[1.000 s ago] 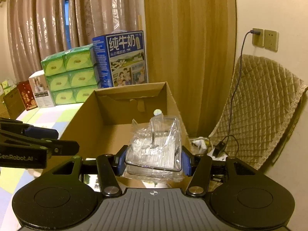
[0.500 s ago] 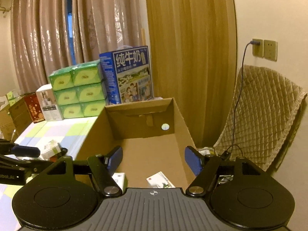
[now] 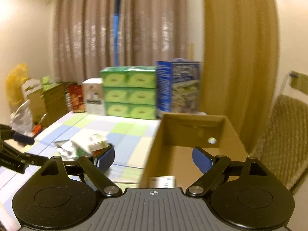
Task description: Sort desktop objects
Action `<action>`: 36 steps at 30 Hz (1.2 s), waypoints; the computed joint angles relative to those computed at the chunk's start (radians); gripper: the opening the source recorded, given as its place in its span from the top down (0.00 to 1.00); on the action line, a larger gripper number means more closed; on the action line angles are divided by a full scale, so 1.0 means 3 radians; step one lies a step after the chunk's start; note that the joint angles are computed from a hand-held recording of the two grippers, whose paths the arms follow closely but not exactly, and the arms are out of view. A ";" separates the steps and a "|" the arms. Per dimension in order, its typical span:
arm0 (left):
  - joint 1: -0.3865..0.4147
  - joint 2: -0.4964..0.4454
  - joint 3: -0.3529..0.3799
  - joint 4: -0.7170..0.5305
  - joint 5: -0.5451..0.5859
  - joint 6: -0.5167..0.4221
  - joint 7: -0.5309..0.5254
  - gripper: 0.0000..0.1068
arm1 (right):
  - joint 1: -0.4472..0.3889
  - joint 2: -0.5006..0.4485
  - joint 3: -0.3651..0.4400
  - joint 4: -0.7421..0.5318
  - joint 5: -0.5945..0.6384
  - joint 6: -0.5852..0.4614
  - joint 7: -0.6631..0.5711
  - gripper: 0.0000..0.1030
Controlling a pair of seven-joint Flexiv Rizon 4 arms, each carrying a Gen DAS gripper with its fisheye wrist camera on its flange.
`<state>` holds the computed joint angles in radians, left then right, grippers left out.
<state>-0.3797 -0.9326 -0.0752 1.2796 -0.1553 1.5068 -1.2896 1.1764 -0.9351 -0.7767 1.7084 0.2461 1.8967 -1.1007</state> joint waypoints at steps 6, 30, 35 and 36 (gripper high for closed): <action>0.0194 0.0167 -0.0033 0.0437 0.0007 0.0224 -0.0010 0.14 | -0.0098 -0.0050 0.0186 -0.0220 -0.0224 -0.0097 -0.0066 0.16; 0.0500 -0.0101 -0.0150 0.0524 -0.0233 0.0428 -0.0174 0.11 | -0.0504 -0.0490 0.0712 -0.1045 -0.1006 -0.0571 0.0455 0.16; 0.0519 -0.0185 -0.0175 0.0378 -0.0227 0.0366 -0.0148 0.11 | -0.0633 -0.0571 0.0808 -0.1157 -0.1211 -0.0675 0.0668 0.16; 0.0506 -0.0206 -0.0156 0.0334 -0.0228 0.0343 -0.0144 0.11 | -0.0673 -0.0589 0.0842 -0.1187 -0.1258 -0.0697 0.0701 0.16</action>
